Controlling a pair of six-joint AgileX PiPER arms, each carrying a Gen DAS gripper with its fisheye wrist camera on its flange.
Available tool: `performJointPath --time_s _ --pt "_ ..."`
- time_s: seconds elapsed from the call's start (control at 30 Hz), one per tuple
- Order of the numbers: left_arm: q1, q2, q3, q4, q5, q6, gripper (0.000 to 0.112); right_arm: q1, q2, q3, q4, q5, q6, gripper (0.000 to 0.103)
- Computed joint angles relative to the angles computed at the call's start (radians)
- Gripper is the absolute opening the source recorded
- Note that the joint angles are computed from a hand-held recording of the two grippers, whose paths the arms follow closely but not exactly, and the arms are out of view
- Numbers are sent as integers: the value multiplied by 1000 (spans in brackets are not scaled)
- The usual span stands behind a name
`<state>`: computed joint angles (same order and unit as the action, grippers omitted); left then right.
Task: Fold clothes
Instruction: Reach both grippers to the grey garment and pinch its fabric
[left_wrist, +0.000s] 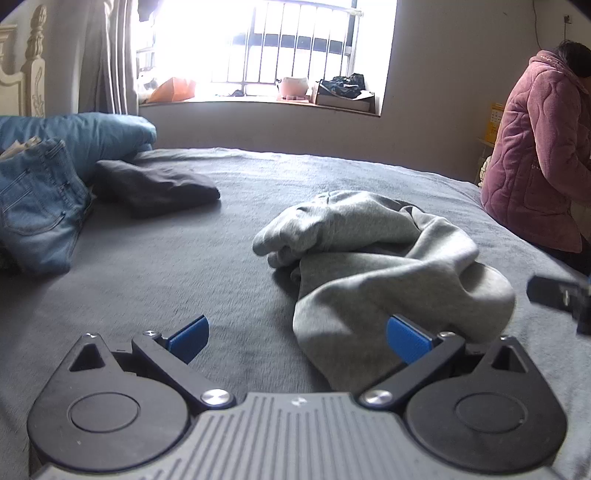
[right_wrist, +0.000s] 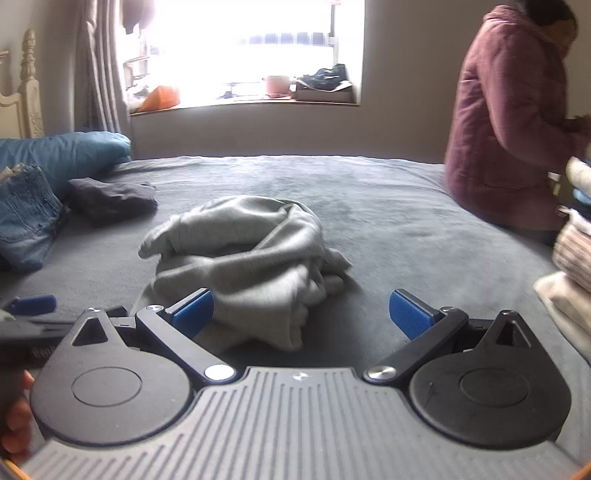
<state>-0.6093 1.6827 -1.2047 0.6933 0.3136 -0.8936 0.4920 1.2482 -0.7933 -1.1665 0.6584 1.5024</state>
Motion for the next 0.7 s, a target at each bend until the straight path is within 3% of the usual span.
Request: performJointPath --time_s 0.13,0.27,0.3,0.47,0.53,0.57,0.7 --pt "15 82 -60 -55 -51 93 103 -201 141 -151 137 -223 -261 102" --pt "14 150 -119 -56 -56 142 98 -302 340 -367 396 -313 -661 102" --pt "15 172 -142 -94 -46 190 93 -319 394 -430 476 -314 -761 102" --pt "45 245 -218 -474 -18 557 67 -397 655 -782 923 -209 -1246 101" --pt "58 255 -221 -620 -17 681 51 -422 750 -924 1002 -137 -1320 98" --pt "60 255 -215 -665 -26 719 49 -435 799 -1001 1024 -96 -1333 96" --pt "56 254 -189 -718 -64 779 32 -489 985 -1291 1098 57 -1328 82"
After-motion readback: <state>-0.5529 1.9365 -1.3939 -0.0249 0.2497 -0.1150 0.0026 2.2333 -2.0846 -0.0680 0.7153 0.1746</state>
